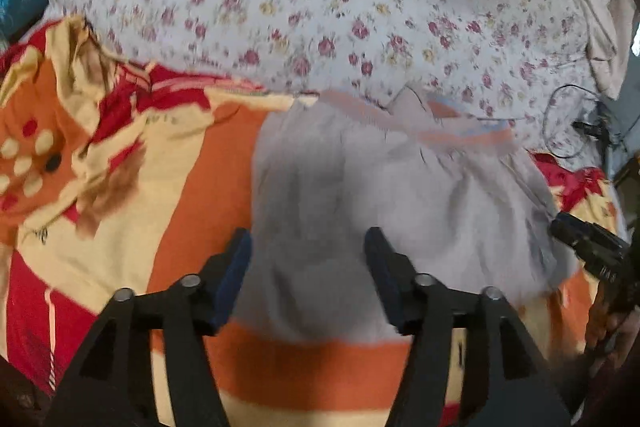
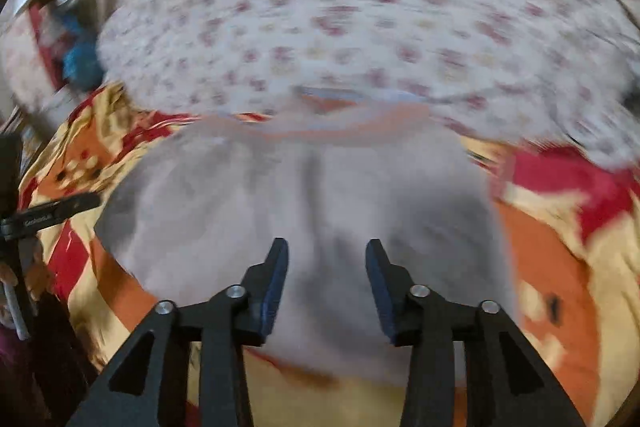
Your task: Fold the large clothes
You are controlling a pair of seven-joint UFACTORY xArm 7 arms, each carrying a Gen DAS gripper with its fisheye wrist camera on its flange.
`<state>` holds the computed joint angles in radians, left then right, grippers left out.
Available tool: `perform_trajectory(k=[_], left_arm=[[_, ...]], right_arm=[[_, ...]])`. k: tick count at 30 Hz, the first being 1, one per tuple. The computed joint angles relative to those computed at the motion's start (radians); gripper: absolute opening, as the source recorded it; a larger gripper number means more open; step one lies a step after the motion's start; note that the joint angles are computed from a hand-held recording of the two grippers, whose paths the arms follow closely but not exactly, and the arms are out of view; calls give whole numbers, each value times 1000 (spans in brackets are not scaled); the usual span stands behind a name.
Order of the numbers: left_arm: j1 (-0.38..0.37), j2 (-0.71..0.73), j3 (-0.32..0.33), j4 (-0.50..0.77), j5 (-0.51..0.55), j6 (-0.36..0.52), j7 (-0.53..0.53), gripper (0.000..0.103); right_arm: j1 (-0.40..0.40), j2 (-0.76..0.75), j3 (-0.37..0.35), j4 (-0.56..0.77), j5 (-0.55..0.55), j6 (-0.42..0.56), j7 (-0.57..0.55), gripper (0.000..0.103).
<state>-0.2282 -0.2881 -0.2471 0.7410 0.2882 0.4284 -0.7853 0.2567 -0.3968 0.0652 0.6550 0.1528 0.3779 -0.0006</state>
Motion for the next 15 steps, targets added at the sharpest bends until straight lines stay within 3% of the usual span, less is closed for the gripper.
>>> perform_trajectory(k=[2,5,8,12,15], left_arm=[[63,53,-70,51,144,41,-121,67],[85,151,-106,119,348,107,-253,67],[61,202,-72,130,393,109,-283,67],[25,224,-18,124,430,75,-320,75],[-10,234,20,133,429,72,-316,76]], right_arm=[[-43,122,73,80,-80,-37,84,47],[-43,268,82,177,-161,-62,144,46],[-69,391,99,260,-365,-48,315,44],[-34,512,38,322,-470,-63,441,44],[30,561,-43,342,-670,-114,612,44]])
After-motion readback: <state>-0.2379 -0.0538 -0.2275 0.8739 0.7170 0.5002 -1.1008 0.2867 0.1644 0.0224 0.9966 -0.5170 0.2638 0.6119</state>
